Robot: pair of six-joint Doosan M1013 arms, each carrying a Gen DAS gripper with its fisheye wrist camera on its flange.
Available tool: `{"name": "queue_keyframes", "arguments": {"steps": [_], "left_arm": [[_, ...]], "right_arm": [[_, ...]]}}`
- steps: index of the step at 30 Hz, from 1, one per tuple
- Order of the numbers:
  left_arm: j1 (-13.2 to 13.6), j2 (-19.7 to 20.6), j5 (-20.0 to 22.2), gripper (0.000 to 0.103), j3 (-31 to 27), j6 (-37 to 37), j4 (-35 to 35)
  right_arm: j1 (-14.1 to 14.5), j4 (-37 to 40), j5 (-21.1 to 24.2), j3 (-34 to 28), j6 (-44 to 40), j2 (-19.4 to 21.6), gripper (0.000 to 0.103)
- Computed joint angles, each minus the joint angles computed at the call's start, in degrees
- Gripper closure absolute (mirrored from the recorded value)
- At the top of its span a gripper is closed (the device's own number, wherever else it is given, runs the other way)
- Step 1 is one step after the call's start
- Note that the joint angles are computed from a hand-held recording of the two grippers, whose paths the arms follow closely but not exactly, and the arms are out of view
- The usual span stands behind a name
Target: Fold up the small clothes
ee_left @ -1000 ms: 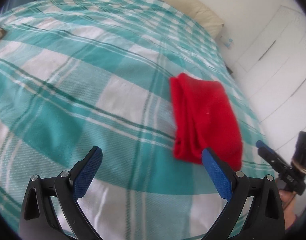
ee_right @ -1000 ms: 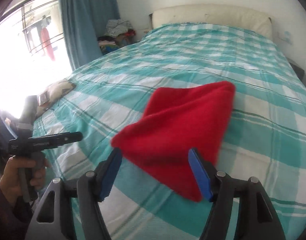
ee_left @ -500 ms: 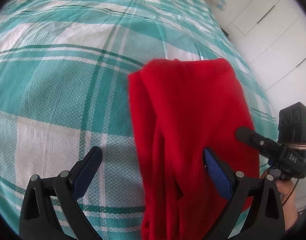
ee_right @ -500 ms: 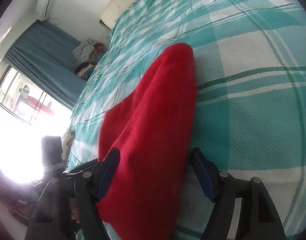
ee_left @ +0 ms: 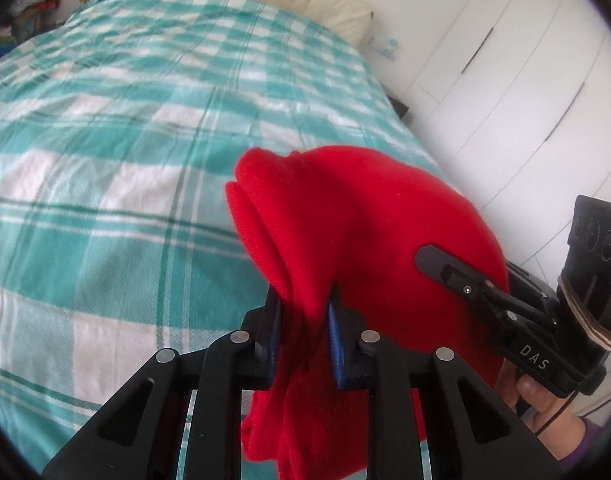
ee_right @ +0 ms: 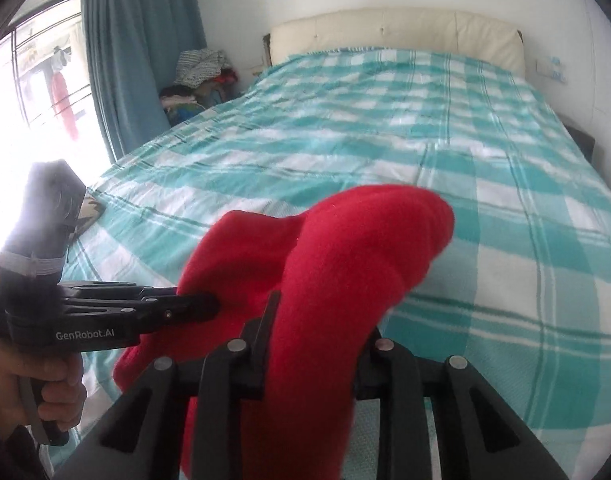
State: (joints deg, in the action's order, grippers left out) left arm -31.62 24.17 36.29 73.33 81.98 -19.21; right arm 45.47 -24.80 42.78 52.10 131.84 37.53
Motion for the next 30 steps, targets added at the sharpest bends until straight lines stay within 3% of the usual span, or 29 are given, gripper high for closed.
{"name": "queue_keyframes", "arguments": {"steps": [4, 5, 7, 8, 9, 11, 13, 15, 18, 20, 22, 25, 30], "left_arm": [[-0.3, -0.9, 0.6, 0.08, -2.0, 1.0, 2.3], [-0.5, -0.7, 1.4, 0.075, -2.3, 0.3, 3.6], [-1.0, -0.1, 2.7, 0.053, -1.8, -3.2, 7.9], [-1.1, -0.1, 3.4, 0.037, -0.6, -5.5, 10.3], [-1.6, -0.4, 4.0, 0.034, 0.7, -9.0, 14.2], [-3.0, -1.3, 4.8, 0.034, 4.0, -15.5, 22.6], [-4.4, -3.2, 3.2, 0.034, 8.1, -20.6, 29.3], [-6.2, -5.8, 0.8, 0.02, 12.1, -27.0, 37.4], [-10.1, -8.5, 1.2, 0.006, 15.9, -42.4, 56.0], [-12.1, -9.8, 2.5, 0.004, 17.3, -49.6, 63.0], [-13.0, -10.6, 3.4, 0.001, 17.7, -54.3, 64.4], [-15.1, -10.8, 10.8, 0.0, 17.3, -62.8, 69.4], [-16.7, -11.6, 15.1, 0.0, 17.4, -64.4, 70.9]], "right_arm": [[-0.4, 0.2, -2.9, -1.8, -0.1, -0.8, 0.077], [-0.7, 1.8, -2.7, -2.4, -0.3, -0.7, 0.076], [-1.6, 7.6, -1.0, -2.8, -2.2, -0.1, 0.07], [-2.0, 9.9, 0.5, -2.4, -2.5, 0.0, 0.063], [-2.1, 10.6, 2.3, -1.5, -1.9, 0.0, 0.048], [-1.8, 8.7, 4.2, 2.6, 1.6, -1.2, 0.032], [-1.1, 5.4, 4.4, 7.9, 5.6, -3.4, 0.032], [0.0, 1.9, 4.6, 12.6, 9.3, -5.8, 0.026], [2.1, -3.8, 5.9, 16.6, 12.4, -8.5, 0.012], [3.9, -8.6, 7.5, 17.9, 15.6, -9.8, 0.007], [5.3, -12.9, 9.3, 18.5, 18.7, -10.7, 0.004], [6.8, -14.7, 12.0, 17.9, 20.0, -11.2, 0.003], [9.1, -17.0, 15.3, 17.5, 21.1, -11.6, 0.003]]}}
